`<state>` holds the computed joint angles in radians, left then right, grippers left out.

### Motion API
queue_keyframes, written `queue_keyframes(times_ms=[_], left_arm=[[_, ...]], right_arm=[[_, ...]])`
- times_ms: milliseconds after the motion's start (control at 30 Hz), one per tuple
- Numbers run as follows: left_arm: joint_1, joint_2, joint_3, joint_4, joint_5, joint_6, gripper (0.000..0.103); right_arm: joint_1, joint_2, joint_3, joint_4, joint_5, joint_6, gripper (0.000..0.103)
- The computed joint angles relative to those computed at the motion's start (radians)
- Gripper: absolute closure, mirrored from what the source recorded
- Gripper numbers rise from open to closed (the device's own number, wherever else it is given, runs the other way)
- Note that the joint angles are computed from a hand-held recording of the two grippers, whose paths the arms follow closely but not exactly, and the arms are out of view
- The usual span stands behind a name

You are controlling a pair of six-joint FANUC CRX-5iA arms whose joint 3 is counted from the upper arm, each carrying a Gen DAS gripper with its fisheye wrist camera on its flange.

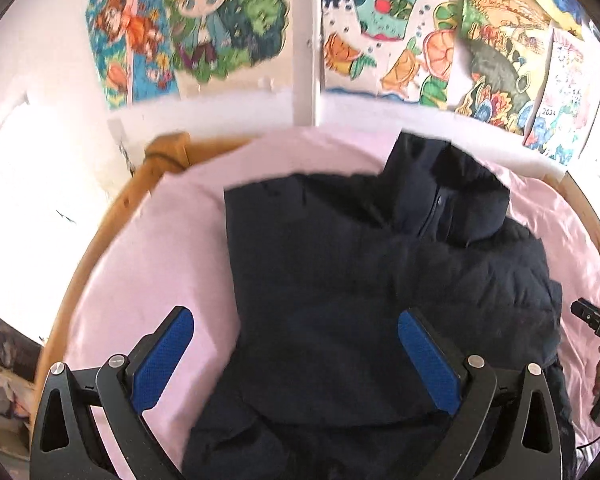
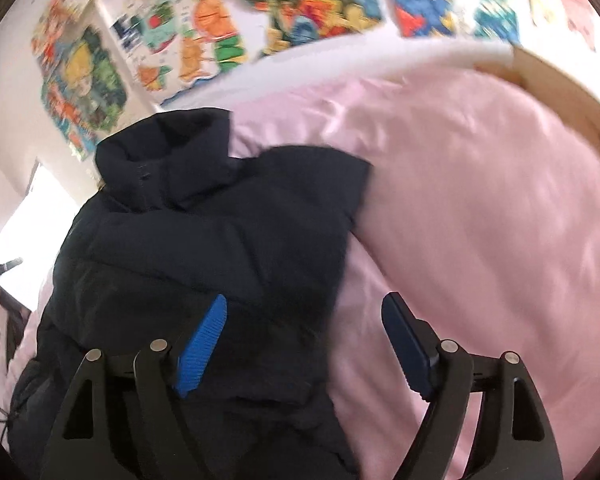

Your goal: Fold large clothes

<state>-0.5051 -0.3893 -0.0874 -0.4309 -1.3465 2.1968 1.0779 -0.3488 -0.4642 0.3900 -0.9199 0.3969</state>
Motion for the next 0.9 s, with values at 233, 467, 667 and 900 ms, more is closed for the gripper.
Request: queue_keyframes(times_ms=[233,467,667,900], left_arm=[[0.068,0.118,0.091,0.088,0.100,-0.013,0.000],[0.117,0.247,0.107,0.183,0.325,0.053,0.000],[0.133,0.288,0.116,0.159,0.426,0.045,0.033],[0.194,0.304,0.083,0.267,0.474,-0.036,0.044]], right_arm=[[-0.080,0.159,0.249,-0.111,-0.031,0.153,0.027],[-0.166,0.320,0.345,-0.136,0.106,0.109,0.029],[-0.181,0.448,0.419,-0.084,0.166,0.099,0.044],[-0.197,0.520,0.456,-0.086,0.231,-0.002,0.075]])
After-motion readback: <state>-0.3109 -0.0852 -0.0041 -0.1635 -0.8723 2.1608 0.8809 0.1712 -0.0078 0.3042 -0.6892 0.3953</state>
